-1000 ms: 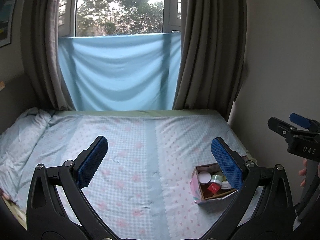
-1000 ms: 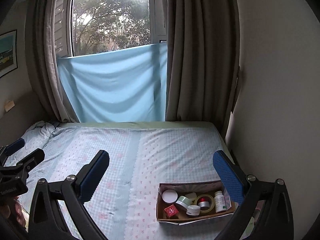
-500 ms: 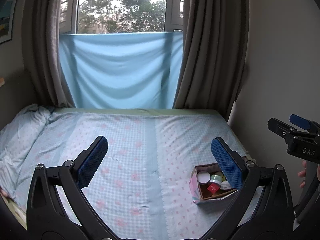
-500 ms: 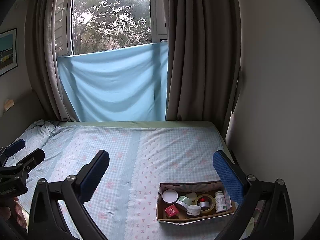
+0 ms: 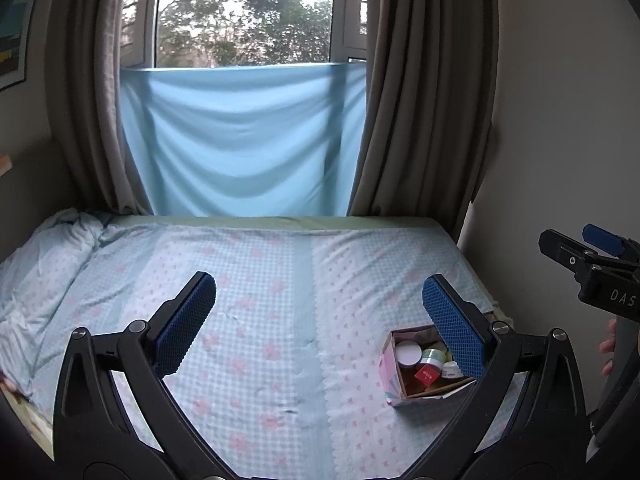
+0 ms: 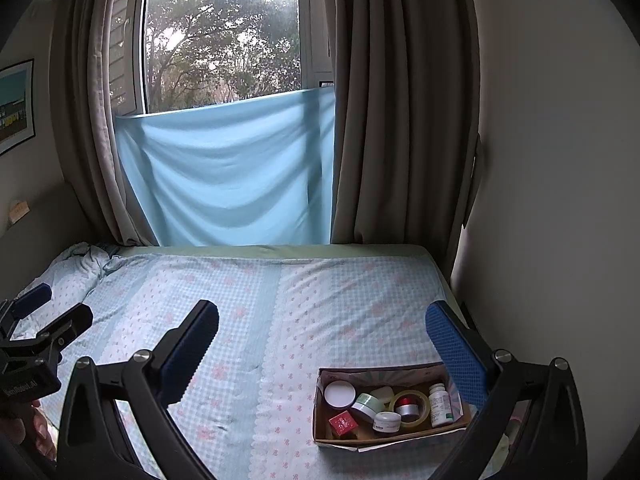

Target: Organize rigid objects

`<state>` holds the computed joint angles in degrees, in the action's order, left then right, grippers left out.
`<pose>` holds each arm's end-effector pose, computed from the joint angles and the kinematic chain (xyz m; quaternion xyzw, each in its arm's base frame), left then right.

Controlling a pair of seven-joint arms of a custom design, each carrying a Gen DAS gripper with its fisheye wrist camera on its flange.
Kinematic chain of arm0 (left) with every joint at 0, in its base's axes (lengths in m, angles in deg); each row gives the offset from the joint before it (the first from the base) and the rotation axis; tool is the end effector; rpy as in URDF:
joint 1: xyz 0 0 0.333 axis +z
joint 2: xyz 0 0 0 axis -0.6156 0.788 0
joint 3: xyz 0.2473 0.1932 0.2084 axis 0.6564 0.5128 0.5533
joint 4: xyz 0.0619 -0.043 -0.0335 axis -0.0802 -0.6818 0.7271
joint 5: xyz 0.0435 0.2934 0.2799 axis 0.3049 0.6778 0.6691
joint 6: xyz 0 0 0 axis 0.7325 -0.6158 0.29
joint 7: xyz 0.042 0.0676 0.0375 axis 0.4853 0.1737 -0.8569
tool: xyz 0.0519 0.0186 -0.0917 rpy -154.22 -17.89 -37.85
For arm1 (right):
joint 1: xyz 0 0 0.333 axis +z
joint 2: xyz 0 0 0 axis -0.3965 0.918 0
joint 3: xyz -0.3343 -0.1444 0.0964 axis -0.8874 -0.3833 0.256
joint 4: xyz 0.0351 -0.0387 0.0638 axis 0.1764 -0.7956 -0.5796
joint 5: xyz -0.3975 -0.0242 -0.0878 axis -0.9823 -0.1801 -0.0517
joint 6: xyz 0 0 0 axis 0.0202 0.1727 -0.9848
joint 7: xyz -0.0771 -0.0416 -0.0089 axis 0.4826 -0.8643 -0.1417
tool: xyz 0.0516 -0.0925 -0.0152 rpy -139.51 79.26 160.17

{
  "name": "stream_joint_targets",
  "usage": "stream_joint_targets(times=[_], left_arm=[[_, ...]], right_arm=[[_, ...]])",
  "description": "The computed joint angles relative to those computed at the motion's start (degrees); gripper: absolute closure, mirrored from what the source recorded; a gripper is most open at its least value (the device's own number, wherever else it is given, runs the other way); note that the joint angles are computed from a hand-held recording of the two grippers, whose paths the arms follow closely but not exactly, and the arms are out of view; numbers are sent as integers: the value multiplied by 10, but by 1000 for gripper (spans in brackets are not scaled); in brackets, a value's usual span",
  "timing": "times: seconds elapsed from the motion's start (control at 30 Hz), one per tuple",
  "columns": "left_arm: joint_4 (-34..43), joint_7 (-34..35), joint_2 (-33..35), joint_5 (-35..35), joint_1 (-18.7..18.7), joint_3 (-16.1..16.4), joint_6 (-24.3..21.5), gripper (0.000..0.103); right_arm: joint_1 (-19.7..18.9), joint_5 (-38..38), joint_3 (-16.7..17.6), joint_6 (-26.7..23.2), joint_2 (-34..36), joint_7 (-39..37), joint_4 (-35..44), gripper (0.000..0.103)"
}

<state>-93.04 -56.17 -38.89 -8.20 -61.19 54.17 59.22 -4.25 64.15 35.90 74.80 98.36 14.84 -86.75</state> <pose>0.6449 -0.3292 0.7616 -0.6745 0.5421 -0.3413 0.3670 0.7186 0.2397 0.7630 -0.6982 0.5219 -0.2823 0.4006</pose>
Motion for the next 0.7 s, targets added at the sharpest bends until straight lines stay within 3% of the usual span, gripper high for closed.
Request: stream_joint_targets(times=[0.7], left_arm=[[15, -3, 9, 10, -12, 3, -13, 0]], right_arm=[[-1, 1, -1, 5, -4, 0, -8, 0]])
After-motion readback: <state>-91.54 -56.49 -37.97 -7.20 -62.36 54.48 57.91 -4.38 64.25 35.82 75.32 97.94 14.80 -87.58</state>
